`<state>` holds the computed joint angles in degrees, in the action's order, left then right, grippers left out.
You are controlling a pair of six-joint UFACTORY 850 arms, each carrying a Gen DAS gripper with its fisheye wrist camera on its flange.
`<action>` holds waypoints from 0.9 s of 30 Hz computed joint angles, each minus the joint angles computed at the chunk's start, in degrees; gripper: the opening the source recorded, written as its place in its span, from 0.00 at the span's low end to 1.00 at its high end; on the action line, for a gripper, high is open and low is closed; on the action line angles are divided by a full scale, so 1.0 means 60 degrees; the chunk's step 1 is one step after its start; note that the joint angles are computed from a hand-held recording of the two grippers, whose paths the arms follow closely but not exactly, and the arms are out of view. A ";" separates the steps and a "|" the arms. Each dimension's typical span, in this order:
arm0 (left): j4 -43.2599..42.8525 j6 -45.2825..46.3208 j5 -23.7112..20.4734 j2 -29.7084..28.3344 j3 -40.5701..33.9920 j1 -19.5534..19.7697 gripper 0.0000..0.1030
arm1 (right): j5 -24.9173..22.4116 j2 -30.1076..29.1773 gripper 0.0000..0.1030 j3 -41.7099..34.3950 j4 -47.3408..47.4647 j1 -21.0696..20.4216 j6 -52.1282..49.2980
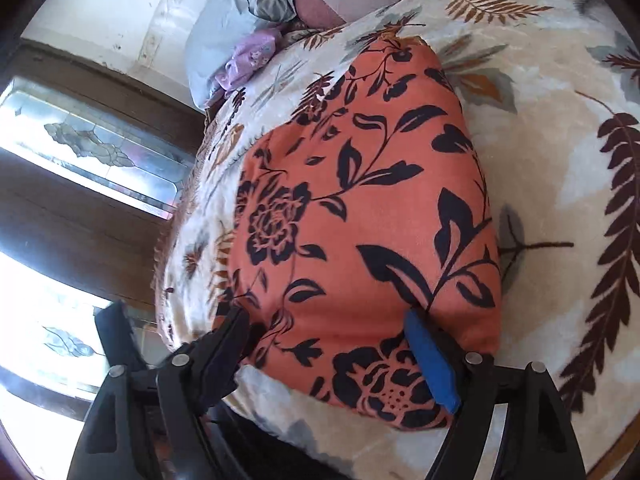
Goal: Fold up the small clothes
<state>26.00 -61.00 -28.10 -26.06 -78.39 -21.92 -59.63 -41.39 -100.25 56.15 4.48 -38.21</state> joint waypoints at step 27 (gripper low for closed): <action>-0.0169 0.0805 0.0268 -0.0781 -0.1865 0.0157 0.79 | -0.0276 -0.2835 0.80 -0.3986 -0.0183 -0.0613 0.2660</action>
